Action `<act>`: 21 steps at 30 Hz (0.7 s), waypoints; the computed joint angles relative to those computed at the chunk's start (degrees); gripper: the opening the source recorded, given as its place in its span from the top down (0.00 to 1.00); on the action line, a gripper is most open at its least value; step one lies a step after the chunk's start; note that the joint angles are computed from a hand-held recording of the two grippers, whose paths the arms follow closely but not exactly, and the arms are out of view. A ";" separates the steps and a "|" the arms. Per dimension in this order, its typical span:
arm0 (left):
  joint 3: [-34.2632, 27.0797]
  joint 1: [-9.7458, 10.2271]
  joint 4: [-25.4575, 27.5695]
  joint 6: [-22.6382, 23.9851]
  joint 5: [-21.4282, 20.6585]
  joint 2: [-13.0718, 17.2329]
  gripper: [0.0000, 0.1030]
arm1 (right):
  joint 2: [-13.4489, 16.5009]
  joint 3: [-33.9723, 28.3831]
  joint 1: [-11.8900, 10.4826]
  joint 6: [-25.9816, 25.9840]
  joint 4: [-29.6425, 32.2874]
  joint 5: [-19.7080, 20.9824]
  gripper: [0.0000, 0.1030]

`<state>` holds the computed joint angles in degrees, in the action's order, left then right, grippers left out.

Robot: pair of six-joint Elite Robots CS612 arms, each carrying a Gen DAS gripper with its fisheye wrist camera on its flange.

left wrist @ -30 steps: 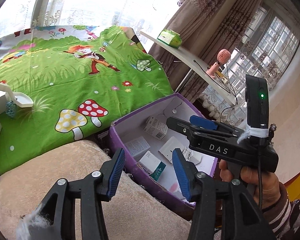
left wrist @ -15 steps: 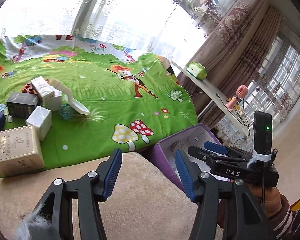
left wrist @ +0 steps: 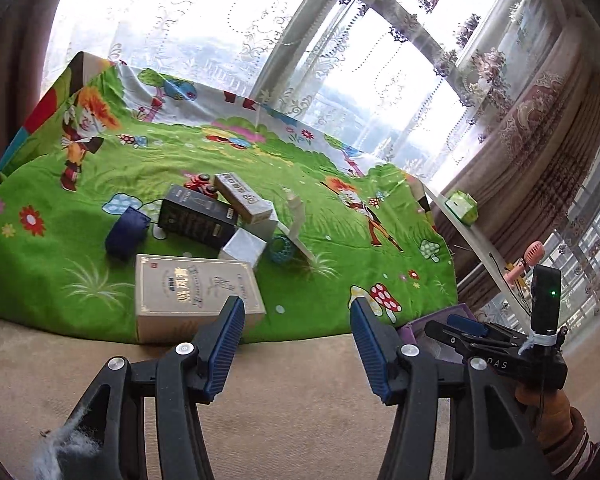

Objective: Organize rigid objects
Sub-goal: 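Move both open tools back to the pile on the bed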

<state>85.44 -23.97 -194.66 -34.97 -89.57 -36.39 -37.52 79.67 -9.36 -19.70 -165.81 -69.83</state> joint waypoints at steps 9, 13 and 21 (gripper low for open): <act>0.01 1.57 4.11 -1.07 4.49 -0.54 0.45 | 2.29 -4.22 2.00 -1.95 2.22 1.05 0.23; -1.38 2.64 8.01 -1.30 6.17 -0.35 0.45 | 3.57 -6.61 2.91 -2.86 3.19 1.75 0.23; -6.12 4.55 18.17 -1.46 6.21 1.27 0.45 | 6.31 -11.86 4.55 -4.30 4.46 3.07 0.23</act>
